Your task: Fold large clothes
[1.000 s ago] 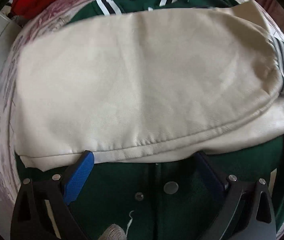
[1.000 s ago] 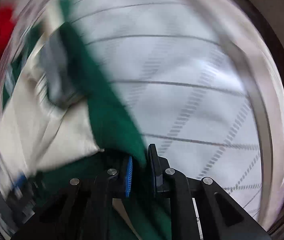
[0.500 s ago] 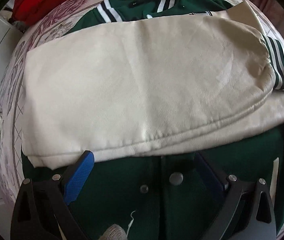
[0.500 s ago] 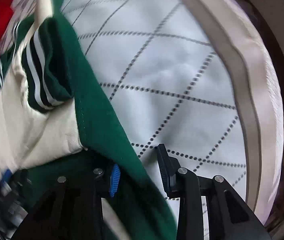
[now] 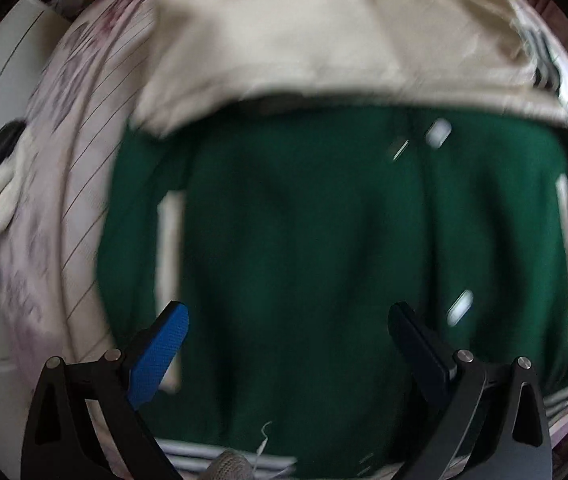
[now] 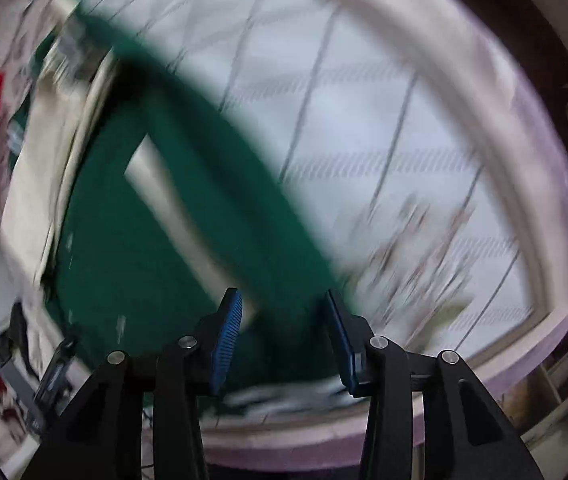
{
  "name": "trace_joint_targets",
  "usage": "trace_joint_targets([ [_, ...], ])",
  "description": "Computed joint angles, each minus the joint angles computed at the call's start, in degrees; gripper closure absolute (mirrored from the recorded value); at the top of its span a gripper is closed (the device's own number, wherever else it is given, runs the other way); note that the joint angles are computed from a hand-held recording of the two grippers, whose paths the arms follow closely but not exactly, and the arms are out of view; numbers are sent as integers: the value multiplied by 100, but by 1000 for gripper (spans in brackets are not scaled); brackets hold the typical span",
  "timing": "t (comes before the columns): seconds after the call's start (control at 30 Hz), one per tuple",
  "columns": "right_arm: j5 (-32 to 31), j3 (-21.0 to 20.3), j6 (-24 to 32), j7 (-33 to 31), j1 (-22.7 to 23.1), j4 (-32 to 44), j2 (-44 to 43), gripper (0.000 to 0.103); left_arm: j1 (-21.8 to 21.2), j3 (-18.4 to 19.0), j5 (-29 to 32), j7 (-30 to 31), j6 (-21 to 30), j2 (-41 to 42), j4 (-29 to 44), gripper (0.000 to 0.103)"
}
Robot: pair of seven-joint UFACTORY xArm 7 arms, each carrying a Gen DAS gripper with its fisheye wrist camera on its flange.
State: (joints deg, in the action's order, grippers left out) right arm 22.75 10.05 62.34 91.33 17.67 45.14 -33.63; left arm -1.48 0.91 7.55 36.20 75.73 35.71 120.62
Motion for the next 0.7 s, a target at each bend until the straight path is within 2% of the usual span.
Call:
trace_joint_targets([
  [0.13, 789, 284, -1937, -855, 666, 611, 1518, 58, 200, 233, 393, 76, -593, -323, -877, 0],
  [0.2, 833, 323, -2351, -1266, 862, 1161, 2417, 58, 298, 265, 473, 138, -681, -234, -944, 0],
  [0.23, 720, 475, -2367, -1468, 810, 1581, 2952, 55, 360, 256, 442, 173, -693, -127, -886, 0],
  [0.27, 609, 388, -2204, -1630, 921, 1934, 3352, 51, 421, 240, 377, 184, -693, -46, -850, 0],
  [0.3, 383, 378, -1952, -1551, 991, 2254, 3671, 51, 477, 212, 293, 217, -618, 6, -819, 0],
  [0.33, -52, 129, -1596, -1233, 1282, 2695, 4025, 54, 531, 185, 208, 241, -613, 27, -828, 0],
  [0.37, -555, 119, -1086, -878, 1345, 3178, 4316, 79, 575, 161, 148, 293, -633, 37, -827, 0],
  [0.4, -818, 348, -805, -706, 1168, 3436, 4465, 90, 614, 143, 98, 370, -592, 95, -736, 0],
  [0.43, -899, 338, -661, -546, 1212, 3570, 4530, 90, 667, 124, 32, 455, -544, 164, -610, 0],
  [0.5, -989, 379, -548, -221, 1231, 3735, 4630, 91, 810, 111, -98, 648, -408, 439, -156, 0],
  [0.57, -1011, 301, -567, -233, 1309, 4306, 5146, 92, 938, 115, -196, 799, -199, 783, 439, 0],
  [0.63, -896, 303, -718, -374, 1274, 4338, 5213, 92, 1058, 145, -226, 947, -34, 1046, 900, 0],
  [0.7, -887, 318, -875, -370, 1368, 4716, 5545, 92, 1158, 163, -252, 1041, 74, 1288, 1335, 0],
])
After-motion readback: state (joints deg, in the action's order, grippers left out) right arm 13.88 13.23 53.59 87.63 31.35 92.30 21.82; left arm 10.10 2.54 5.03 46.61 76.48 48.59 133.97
